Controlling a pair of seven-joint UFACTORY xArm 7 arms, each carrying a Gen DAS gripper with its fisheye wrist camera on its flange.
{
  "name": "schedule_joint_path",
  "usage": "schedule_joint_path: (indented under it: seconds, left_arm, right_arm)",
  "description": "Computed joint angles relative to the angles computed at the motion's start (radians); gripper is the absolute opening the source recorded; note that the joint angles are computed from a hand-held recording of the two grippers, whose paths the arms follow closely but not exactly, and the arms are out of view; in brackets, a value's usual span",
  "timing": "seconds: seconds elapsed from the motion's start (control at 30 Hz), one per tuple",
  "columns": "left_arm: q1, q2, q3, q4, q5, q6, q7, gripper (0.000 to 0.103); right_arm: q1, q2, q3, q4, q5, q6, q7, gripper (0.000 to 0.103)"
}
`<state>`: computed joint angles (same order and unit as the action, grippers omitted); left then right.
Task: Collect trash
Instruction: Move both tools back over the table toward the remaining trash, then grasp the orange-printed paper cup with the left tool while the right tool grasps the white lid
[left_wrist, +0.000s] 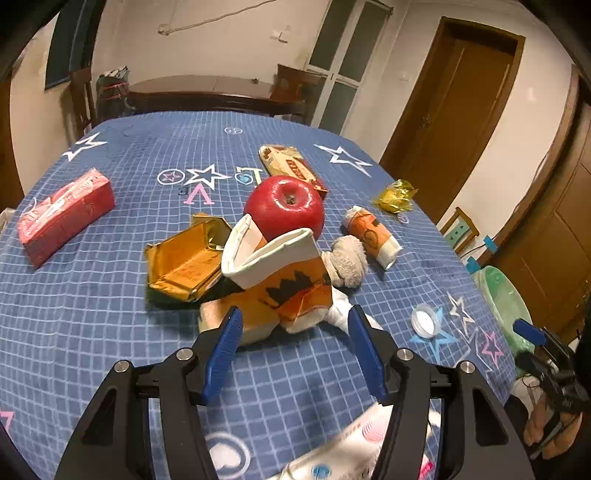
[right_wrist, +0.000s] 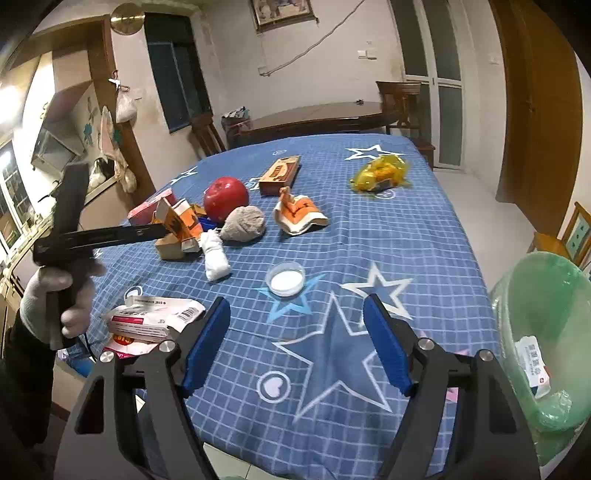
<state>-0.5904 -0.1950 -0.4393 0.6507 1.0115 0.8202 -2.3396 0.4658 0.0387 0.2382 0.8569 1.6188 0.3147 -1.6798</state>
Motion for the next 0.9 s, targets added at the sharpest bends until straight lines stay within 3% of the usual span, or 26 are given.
schedule_joint_path:
  seconds: [0.47,0.7,0.83,0.9]
  left_arm:
    - [0.043,0.091,0.082,0.066,0.014,-0.012,0.037,0.068]
    - [0.038,0.099,0.089,0.061,0.051,0.005,-0.018,0.059]
    - [0.018,0.085,0.071,0.065,0.055,0.071,-0.033,0.058]
    - [0.008,0.07,0.061,0.064,0.053,0.099,-0.039,0.058]
  right_arm:
    - [0.014,0.058,0.017,0.046,-0.013,-0.008,0.001,0.076]
    - [0.013,0.132,0.023,0.101,-0.084,-0.018,0.04,0.076]
    - [0.015,0.199,0.045,0.146,-0.212,-0.055,0.131,0.057]
    - [0.016,0.238,0.063,0.172,-0.272,-0.093,0.176,0.054]
